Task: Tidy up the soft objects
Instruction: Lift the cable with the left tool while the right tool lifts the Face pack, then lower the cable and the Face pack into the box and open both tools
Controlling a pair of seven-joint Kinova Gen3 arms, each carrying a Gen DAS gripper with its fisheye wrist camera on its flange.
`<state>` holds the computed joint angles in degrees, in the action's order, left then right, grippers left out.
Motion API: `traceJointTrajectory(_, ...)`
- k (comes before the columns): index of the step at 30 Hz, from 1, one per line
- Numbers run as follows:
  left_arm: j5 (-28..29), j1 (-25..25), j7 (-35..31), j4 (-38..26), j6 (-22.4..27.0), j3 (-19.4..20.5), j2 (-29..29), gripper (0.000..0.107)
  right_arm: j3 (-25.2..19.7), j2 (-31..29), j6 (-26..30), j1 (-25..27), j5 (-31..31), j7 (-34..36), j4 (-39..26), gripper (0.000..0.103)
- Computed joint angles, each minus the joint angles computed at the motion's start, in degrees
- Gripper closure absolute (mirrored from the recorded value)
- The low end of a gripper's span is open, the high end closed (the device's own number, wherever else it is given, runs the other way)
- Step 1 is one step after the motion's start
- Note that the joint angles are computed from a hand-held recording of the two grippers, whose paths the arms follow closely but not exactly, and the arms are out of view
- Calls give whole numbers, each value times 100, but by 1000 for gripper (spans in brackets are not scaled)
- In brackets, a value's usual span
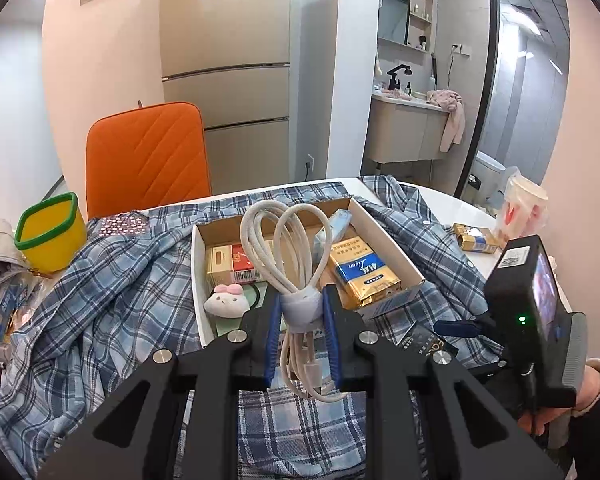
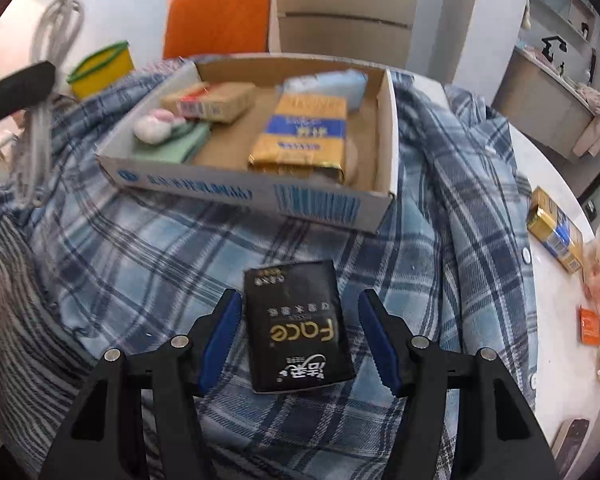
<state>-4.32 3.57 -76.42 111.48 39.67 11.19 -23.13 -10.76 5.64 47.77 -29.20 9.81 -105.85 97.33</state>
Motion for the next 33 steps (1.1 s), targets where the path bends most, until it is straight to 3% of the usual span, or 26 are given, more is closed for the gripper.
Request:
traceJointTrajectory(1,-15,-7,5,15,-14,11,-5,89,-76,29,26,91,-59,62,-19,55)
traceJointTrajectory(11,-89,-86,-65,-37,-148,-54,-83,89,-63,-513,-307,55,245,-367,69,55)
traceJointTrajectory(22,-84,-18,-557,-817,-103,-243,366,89,-158,-347,-551,-9,1176,-1710,-888,55)
traceJointTrajectory(26,-7,83,-836,-971,-56,-365,715,89,-43,-82,-626,-68,1127,-1844,-1115,55)
traceJointTrajectory(33,186,71,-851,-1005,129,-551,1346,89,139,647,-235,-17,184,-1164,-1769,55)
